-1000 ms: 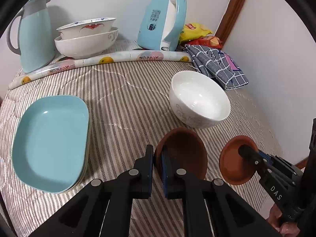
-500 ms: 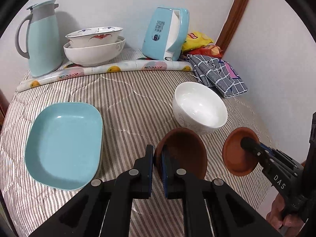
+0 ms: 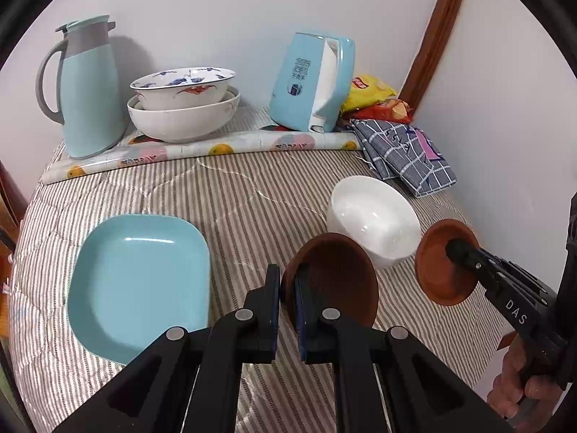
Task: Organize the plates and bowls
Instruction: 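Carry the right gripper's brown bowl over the white bowl while the left gripper holds its brown bowl, then lower the brown bowl into the white bowl and open the right gripper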
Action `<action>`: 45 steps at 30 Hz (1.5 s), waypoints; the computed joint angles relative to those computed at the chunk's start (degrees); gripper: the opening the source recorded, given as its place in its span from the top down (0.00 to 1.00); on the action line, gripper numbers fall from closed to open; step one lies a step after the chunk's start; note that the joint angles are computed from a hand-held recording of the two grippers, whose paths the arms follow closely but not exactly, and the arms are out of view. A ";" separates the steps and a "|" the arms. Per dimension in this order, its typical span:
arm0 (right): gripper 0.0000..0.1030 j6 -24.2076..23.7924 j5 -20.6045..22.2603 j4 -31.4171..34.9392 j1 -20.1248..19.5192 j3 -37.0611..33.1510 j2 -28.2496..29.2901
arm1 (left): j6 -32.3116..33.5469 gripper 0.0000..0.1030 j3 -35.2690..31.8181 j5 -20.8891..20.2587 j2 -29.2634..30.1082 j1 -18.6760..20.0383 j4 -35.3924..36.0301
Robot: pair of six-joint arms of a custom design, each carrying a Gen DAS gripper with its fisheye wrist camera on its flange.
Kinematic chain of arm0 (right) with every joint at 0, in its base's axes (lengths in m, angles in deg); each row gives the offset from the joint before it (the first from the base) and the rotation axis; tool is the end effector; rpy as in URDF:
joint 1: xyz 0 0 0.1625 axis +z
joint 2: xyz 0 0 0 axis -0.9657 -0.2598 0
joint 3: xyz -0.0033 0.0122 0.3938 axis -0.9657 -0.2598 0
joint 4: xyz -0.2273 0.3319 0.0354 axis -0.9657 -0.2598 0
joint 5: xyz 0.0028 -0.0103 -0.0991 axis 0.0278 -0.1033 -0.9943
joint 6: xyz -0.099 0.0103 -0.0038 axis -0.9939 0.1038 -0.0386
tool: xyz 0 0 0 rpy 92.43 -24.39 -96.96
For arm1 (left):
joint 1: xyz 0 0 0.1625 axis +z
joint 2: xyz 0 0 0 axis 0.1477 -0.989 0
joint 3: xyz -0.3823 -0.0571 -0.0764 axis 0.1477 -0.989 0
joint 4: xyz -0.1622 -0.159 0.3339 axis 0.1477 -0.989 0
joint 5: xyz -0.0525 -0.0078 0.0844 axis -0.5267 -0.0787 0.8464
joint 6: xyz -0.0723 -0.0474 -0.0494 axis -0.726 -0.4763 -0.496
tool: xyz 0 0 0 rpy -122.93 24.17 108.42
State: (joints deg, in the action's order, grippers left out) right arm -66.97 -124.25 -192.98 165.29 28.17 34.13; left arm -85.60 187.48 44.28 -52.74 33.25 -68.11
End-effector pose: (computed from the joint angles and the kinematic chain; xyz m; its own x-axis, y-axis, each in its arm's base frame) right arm 0.1141 -0.5756 0.1384 -0.6447 -0.5332 0.5478 -0.7310 0.6397 -0.2377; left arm -0.2201 -0.4965 0.0023 -0.7518 -0.4850 -0.4467 0.0869 0.5987 -0.7963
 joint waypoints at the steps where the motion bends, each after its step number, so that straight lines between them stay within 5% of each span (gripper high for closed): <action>1: 0.92 0.11 0.06 0.12 0.19 -0.42 0.25 | -0.07 0.92 0.13 0.11 -0.18 0.07 -0.02; 16: 0.92 1.61 -0.91 3.37 1.84 -8.28 6.26 | 2.26 0.92 1.23 1.51 -2.82 2.00 -1.53; 45: 0.92 2.50 -10.69 8.85 1.93 -20.62 17.80 | 15.84 0.92 0.09 -1.42 -2.29 8.36 -14.04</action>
